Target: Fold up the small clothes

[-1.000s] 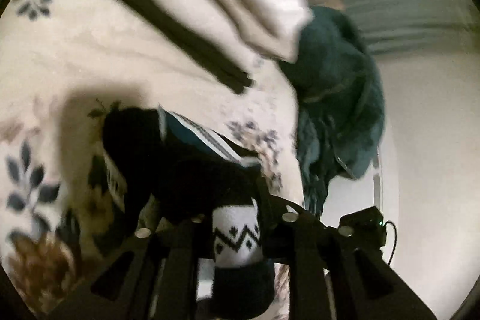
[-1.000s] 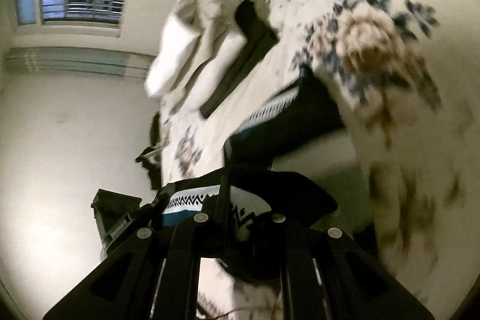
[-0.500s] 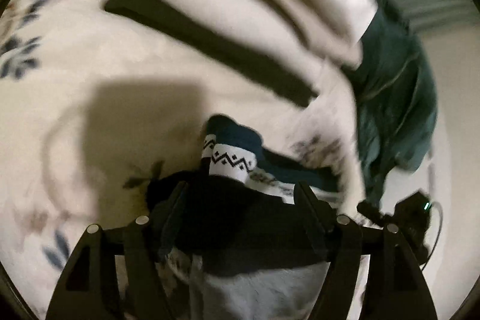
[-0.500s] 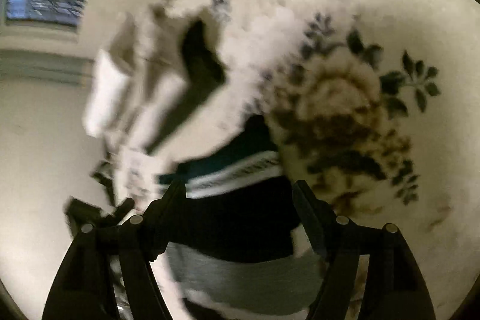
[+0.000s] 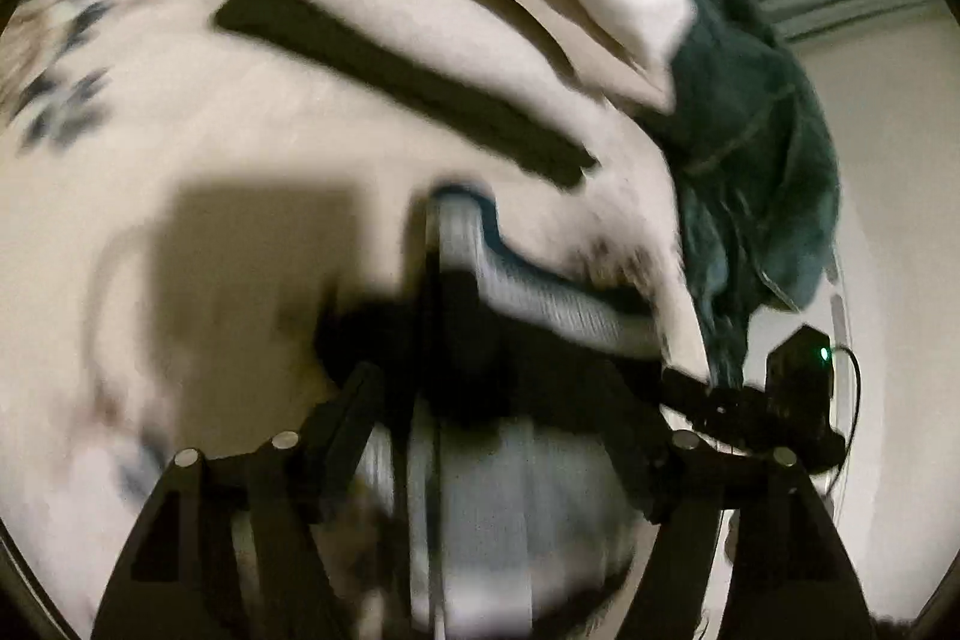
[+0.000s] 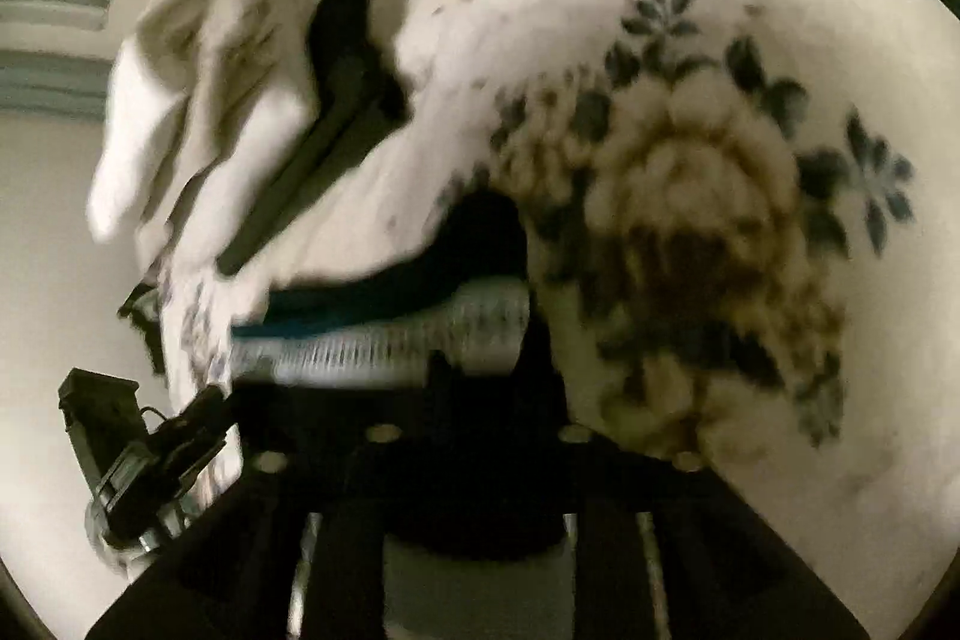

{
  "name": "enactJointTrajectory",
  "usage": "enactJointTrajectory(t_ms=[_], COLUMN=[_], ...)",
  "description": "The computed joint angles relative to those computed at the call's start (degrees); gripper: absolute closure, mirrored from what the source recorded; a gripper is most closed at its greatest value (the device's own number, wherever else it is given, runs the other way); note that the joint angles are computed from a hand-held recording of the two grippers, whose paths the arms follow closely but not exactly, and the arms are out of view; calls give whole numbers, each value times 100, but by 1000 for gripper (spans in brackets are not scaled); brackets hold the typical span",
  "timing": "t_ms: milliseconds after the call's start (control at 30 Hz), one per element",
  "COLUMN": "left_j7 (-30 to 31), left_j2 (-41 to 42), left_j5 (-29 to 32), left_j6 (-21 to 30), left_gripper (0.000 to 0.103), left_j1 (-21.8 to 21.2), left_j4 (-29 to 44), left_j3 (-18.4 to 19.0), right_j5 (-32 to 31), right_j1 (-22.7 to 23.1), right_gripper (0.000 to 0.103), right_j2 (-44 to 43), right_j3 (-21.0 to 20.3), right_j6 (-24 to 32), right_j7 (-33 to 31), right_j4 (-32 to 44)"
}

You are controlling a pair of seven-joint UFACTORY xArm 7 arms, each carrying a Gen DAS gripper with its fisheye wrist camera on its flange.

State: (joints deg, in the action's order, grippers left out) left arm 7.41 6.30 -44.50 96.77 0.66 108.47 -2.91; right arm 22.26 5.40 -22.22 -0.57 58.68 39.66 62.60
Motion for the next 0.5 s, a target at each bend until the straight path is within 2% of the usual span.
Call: enactJointTrajectory(t_ms=[33,133,267,300,333,367,433,467,500], left_j7=[151,431,627,658,682,669,655,638,646], left_j2=[-431,-1680,-2821,-2985,-3198,-3329,-3471,-3484,-3453], left_j5=[40,592,1126,1191,1141,1245,1356,1396,1461], left_j6=[126,259,0,-102,-259,-360,-535,-539,-500], left_gripper=[34,34,36,53,87,91,92,93,93], left_j1=[67,-22,-282,-345,-414,-478,-598,-665,-746], left_j4=[-433,-1680,-3050,-3239,-3473,-3576,-3651,-3622,-3539], left_j3=[51,230,263,281,315,291,327,372,399], right_j5=[-33,-15,268,387,578,760,1039,1200,1314], right_j1=[4,113,388,451,527,597,718,767,853], right_gripper=[53,52,52,52,52,52,53,58,87], right_j2=[-221,-1249,-2368,-2543,-2751,-2916,-3169,-3331,-3402], right_j3=[35,108,238,256,275,291,319,391,411], right_j6=[69,440,1182,1206,1208,1153,873,617,404], right_j7=[45,231,692,785,922,1035,1129,1203,1200], right_j4=[-113,-726,-1537,-1723,-1978,-2185,-2552,-2785,-2923])
